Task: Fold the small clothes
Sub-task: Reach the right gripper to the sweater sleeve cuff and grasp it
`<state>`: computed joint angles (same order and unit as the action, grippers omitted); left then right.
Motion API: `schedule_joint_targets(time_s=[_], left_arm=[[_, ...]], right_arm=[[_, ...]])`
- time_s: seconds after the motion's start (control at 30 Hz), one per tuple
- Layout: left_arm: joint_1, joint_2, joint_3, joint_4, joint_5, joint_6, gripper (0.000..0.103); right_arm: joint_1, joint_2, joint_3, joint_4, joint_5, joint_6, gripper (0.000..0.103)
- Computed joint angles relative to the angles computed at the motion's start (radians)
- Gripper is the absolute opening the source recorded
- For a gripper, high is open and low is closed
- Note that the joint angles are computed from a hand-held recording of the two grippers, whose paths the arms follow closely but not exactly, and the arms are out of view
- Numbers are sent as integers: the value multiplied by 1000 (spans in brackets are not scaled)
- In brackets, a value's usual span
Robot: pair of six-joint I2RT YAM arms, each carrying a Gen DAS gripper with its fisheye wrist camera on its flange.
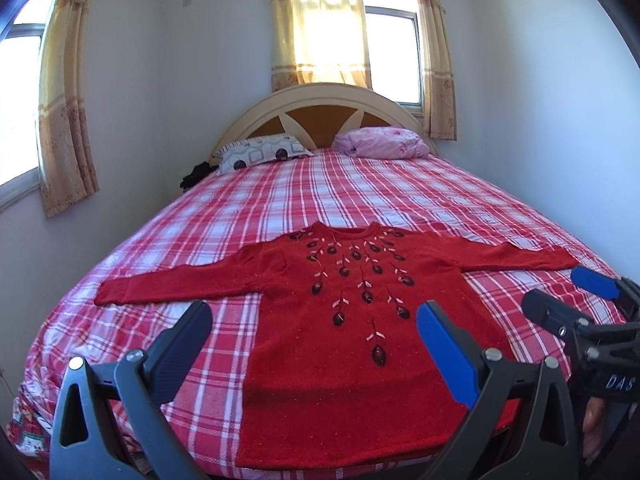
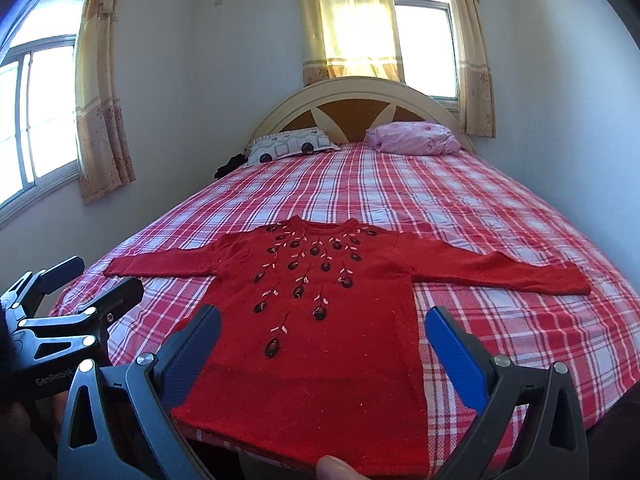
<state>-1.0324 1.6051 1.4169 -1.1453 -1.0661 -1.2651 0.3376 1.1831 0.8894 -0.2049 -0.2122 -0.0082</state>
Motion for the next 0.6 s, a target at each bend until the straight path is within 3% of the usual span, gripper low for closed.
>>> schedule_joint_targets(time_s=[0.13, 0.27, 0.53, 0.6], left_arm=[[80, -11, -83, 161, 73, 120, 103], [170, 3, -140, 265, 147, 222, 103], [344, 81, -161, 427, 268, 405, 103], [378, 116, -139, 451, 292, 444, 103]], right_arm=[[-119, 140, 34, 56, -40, 3, 102], [-301, 337, 147, 70, -88, 28, 90], [-580, 788, 636, -143, -93, 99, 80], [-611, 884, 771, -204, -73, 94, 60]])
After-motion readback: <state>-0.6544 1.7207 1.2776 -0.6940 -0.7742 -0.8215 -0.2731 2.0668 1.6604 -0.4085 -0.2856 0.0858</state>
